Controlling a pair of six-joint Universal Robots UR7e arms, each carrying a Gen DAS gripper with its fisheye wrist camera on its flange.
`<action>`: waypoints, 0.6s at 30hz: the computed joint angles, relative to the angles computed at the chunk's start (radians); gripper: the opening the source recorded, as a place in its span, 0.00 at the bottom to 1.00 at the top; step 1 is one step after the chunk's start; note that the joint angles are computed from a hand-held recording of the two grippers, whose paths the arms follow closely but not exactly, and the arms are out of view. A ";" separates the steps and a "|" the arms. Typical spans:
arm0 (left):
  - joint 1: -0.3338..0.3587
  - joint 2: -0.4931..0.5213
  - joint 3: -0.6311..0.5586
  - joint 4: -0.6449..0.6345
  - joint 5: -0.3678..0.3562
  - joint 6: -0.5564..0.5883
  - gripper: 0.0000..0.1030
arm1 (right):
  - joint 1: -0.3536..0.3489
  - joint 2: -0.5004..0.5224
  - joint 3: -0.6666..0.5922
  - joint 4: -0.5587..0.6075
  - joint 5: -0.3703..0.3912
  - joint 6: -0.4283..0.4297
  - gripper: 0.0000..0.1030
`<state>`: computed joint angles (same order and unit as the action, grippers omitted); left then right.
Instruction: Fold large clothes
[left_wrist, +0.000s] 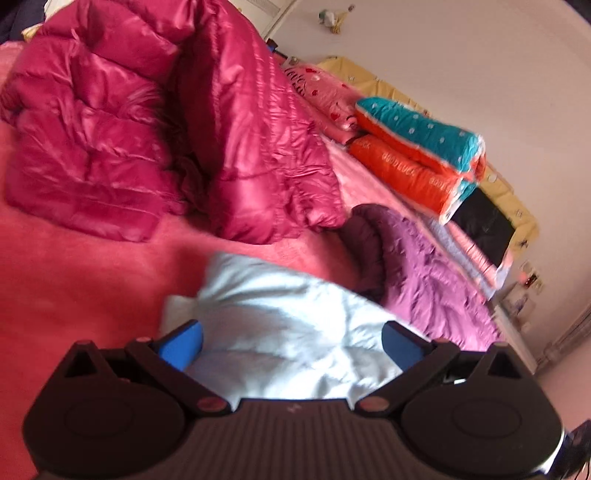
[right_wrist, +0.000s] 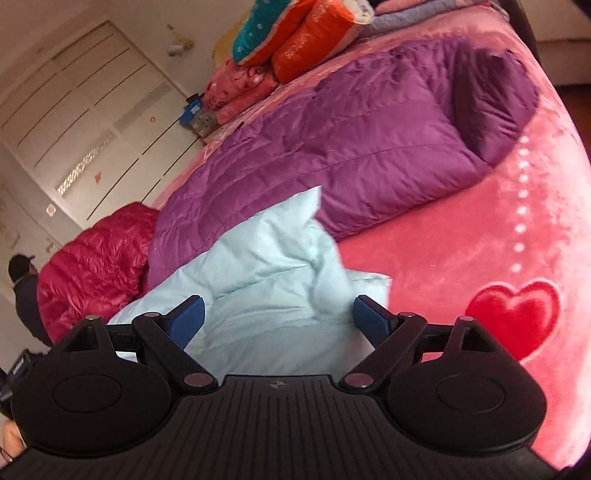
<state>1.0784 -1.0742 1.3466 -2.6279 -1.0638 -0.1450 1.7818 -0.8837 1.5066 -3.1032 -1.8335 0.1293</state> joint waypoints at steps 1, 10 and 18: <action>0.002 -0.009 -0.007 0.045 0.005 -0.004 0.99 | -0.016 -0.019 0.017 0.017 0.019 0.032 1.00; 0.098 -0.065 0.006 0.133 -0.171 -0.200 0.99 | -0.120 -0.099 0.144 -0.013 0.317 0.024 1.00; 0.156 -0.048 -0.028 0.142 -0.368 -0.196 0.99 | -0.104 -0.039 0.042 0.120 0.358 -0.086 1.00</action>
<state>1.2346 -1.1223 1.3186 -2.4858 -1.4322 -0.3408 1.6781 -0.9226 1.5481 -2.9837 -1.4752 0.0433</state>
